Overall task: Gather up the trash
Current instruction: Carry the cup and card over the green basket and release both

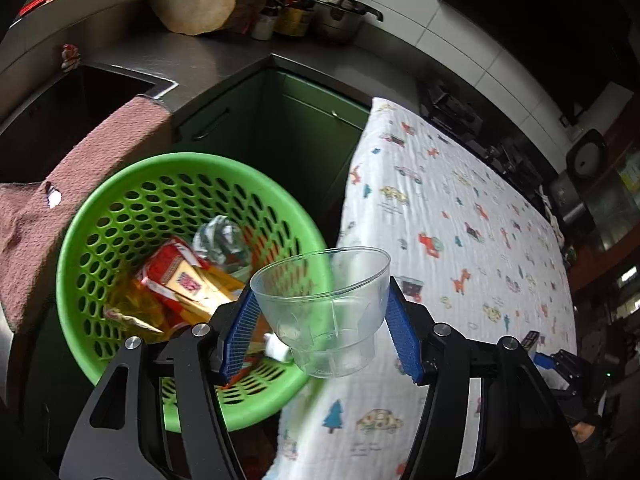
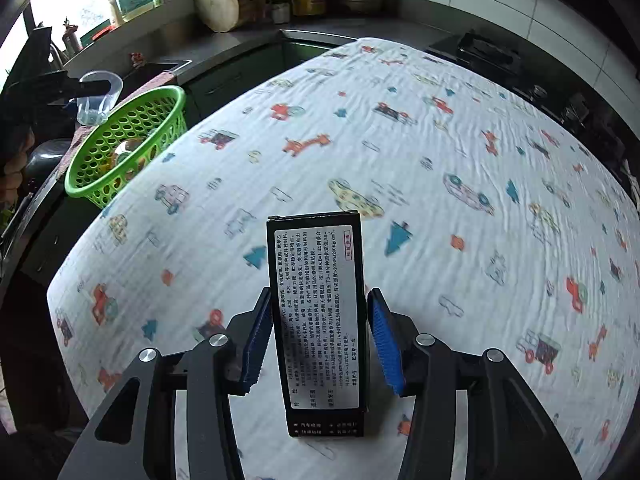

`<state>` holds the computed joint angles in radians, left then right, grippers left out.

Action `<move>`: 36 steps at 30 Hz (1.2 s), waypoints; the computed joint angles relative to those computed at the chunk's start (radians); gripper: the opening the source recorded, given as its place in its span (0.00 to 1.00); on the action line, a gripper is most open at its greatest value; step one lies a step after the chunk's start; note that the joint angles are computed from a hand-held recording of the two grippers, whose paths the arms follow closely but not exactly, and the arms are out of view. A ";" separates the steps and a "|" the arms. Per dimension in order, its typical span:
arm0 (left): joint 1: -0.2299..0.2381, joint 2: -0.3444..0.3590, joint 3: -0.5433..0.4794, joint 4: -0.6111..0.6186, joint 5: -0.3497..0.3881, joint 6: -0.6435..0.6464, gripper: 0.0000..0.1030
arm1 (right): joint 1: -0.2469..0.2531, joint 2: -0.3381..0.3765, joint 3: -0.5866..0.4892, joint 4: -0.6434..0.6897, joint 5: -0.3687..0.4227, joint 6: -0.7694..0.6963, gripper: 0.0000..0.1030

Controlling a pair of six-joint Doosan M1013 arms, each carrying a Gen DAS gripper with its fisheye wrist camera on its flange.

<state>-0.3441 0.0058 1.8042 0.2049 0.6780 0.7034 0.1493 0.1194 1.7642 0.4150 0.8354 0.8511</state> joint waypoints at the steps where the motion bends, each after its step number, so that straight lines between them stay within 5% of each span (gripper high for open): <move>1: 0.010 -0.007 0.010 0.018 0.011 -0.012 0.58 | 0.012 0.003 -0.008 0.015 0.002 -0.007 0.45; 12: 0.106 -0.036 0.096 -0.010 0.061 0.002 0.59 | 0.155 0.070 -0.129 0.128 0.012 -0.039 0.45; 24: 0.130 -0.038 0.140 -0.080 0.060 0.054 0.61 | 0.294 0.175 -0.289 0.099 -0.044 0.013 0.45; 36: 0.121 -0.066 0.163 -0.092 0.043 0.068 0.73 | 0.366 0.256 -0.369 0.048 -0.060 0.057 0.45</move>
<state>-0.2228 -0.0597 1.9676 0.1128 0.7214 0.7710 0.5153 0.3752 1.3952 0.4633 0.7754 0.9084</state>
